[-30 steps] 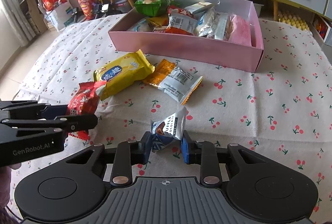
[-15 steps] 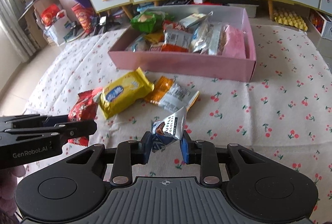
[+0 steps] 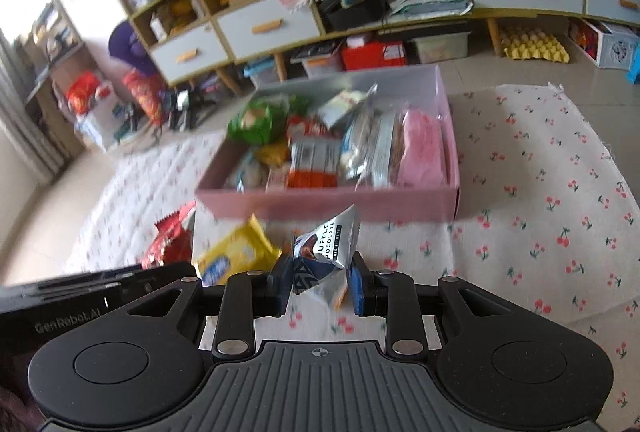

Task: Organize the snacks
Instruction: 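Carry red pack and silver-and-blue pack over the pink box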

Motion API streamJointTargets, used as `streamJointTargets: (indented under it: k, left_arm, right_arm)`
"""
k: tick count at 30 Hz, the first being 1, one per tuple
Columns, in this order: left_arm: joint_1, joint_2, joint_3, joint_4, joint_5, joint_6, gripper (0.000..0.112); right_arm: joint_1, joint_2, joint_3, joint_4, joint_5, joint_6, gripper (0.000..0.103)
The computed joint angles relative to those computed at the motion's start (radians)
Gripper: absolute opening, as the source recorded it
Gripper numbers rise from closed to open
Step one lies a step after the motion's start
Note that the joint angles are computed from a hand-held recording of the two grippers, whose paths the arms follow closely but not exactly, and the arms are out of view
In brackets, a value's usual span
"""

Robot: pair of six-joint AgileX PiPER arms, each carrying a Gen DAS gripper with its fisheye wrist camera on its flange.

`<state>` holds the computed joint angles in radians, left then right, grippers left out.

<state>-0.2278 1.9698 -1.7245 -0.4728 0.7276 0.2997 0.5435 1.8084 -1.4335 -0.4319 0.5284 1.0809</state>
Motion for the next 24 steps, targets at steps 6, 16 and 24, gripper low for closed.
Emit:
streamJointTargets:
  k: [6, 16, 24]
  left_arm:
    - [-0.004, 0.13, -0.241, 0.056, 0.058, -0.09, 0.032]
    - [-0.014, 0.269, -0.393, 0.041, 0.023, -0.117, 0.032]
    - [-0.035, 0.321, -0.445, 0.115, -0.015, -0.116, 0.032]
  right_arm:
    - [-0.062, 0.028, -0.004, -0.016, -0.1, 0.071, 0.028]
    - [-0.117, 0.113, -0.046, -0.108, -0.194, 0.214, 0.028]
    - [-0.145, 0.154, -0.054, -0.091, -0.228, 0.223, 0.028]
